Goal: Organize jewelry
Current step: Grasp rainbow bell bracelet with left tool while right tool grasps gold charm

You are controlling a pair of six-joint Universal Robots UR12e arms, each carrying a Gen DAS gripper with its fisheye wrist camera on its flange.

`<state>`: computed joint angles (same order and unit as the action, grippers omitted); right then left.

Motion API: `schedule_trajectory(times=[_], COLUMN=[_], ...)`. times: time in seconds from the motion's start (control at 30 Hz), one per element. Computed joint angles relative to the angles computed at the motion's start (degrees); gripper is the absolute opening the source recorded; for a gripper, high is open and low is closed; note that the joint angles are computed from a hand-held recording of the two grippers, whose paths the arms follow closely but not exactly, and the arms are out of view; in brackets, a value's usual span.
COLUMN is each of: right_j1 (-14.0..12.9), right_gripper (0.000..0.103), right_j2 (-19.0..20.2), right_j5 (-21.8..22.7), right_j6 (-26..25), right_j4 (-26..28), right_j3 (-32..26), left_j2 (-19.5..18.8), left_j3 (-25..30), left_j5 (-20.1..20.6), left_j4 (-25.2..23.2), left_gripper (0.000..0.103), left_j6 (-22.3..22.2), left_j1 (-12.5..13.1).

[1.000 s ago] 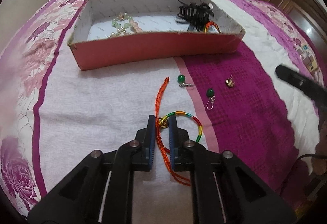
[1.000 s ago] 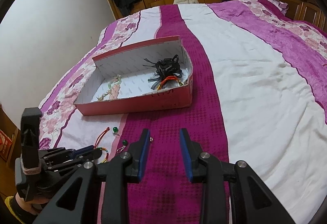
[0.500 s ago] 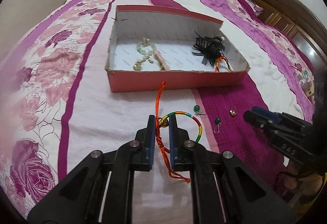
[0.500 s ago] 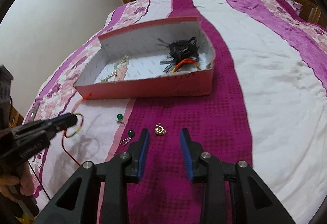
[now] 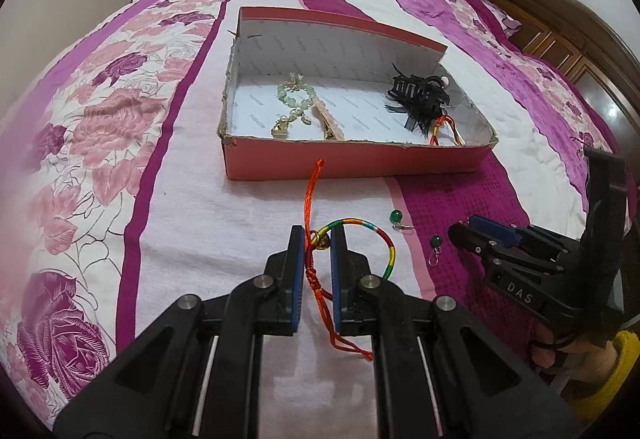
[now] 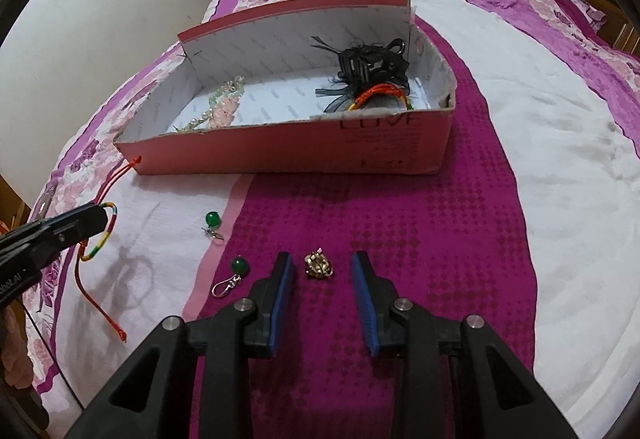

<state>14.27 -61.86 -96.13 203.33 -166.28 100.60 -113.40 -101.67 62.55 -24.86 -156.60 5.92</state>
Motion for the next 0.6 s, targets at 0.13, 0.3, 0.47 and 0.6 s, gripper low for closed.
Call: schedule_trajectory(times=[0.13,0.3,0.47,0.6], right_j1=[0.0,0.0,0.2,0.5], right_gripper=[0.017,0.015,0.015,0.015], right_j2=[0.3,-0.1,-1.1,-1.9], right_j5=[0.0,0.3,0.2,-0.2], right_j6=[-0.6,-0.7,-1.0,-1.4], right_j4=[-0.8,-1.6,-3.6,-5.5], right_j3=[0.1,0.4,1.4,1.9], left_j2=[0.1,0.6,1.1,1.5], left_j3=[0.0,-0.2,-0.5,-0.9], left_j5=[-0.2,-0.9,-2.0,-3.1], left_j4=[-0.1,0.2,1.7,3.5], left_gripper=[0.004,0.004,0.004,0.004], left_j6=[-0.4,-0.7,-1.5,-2.2], left_j1=[0.1,0.2,0.5,0.7])
